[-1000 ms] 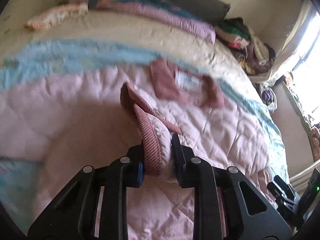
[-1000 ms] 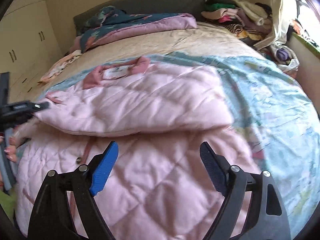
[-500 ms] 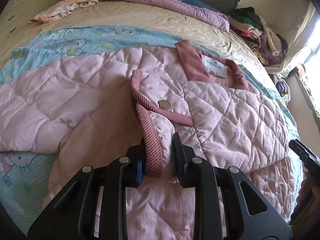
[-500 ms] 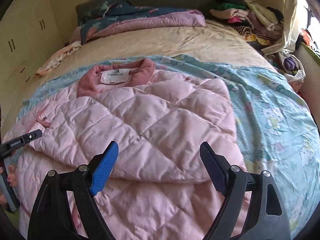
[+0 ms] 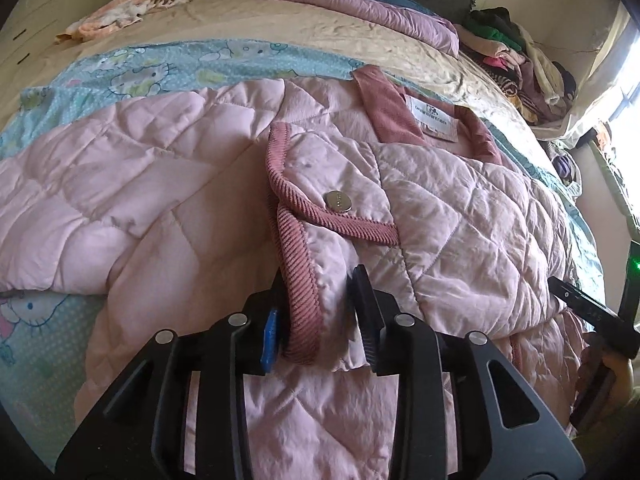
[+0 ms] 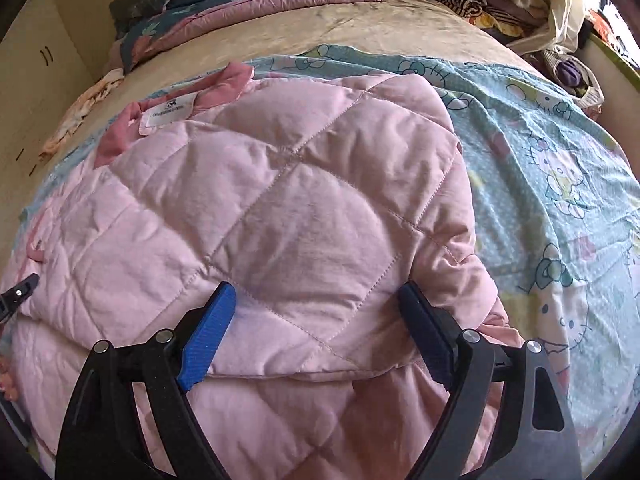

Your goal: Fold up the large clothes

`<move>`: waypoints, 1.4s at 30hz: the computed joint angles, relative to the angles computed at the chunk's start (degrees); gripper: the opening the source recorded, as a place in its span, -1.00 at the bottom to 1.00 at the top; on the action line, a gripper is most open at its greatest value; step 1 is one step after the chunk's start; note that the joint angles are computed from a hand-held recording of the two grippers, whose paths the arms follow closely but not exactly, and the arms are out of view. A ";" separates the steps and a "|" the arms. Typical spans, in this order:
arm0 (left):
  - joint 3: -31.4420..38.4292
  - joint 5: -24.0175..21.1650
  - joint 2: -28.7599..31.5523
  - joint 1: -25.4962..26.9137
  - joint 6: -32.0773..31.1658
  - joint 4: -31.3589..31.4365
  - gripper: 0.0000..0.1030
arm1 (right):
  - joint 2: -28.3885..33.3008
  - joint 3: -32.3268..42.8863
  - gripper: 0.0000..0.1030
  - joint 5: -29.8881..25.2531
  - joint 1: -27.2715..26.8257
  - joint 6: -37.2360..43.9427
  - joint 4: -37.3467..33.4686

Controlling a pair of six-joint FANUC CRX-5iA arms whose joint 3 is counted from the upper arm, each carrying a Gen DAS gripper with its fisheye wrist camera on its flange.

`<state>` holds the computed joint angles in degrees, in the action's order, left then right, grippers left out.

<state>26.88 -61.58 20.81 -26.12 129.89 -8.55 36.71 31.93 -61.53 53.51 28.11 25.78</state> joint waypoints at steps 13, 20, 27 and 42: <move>0.50 -2.76 -3.01 -1.34 2.51 -3.83 0.55 | -8.53 -11.83 0.90 8.99 4.65 -9.78 8.17; -2.67 -2.24 -6.17 -0.82 7.71 -3.76 0.82 | -9.69 -12.61 0.91 8.71 7.23 -12.51 12.02; -5.21 -3.72 -9.23 -1.14 9.58 -5.48 0.82 | -8.70 -9.76 0.91 7.65 9.47 -12.51 13.61; -15.35 -2.96 -19.06 0.90 14.43 -8.26 0.82 | 0.27 6.28 0.91 3.95 13.54 -3.46 12.07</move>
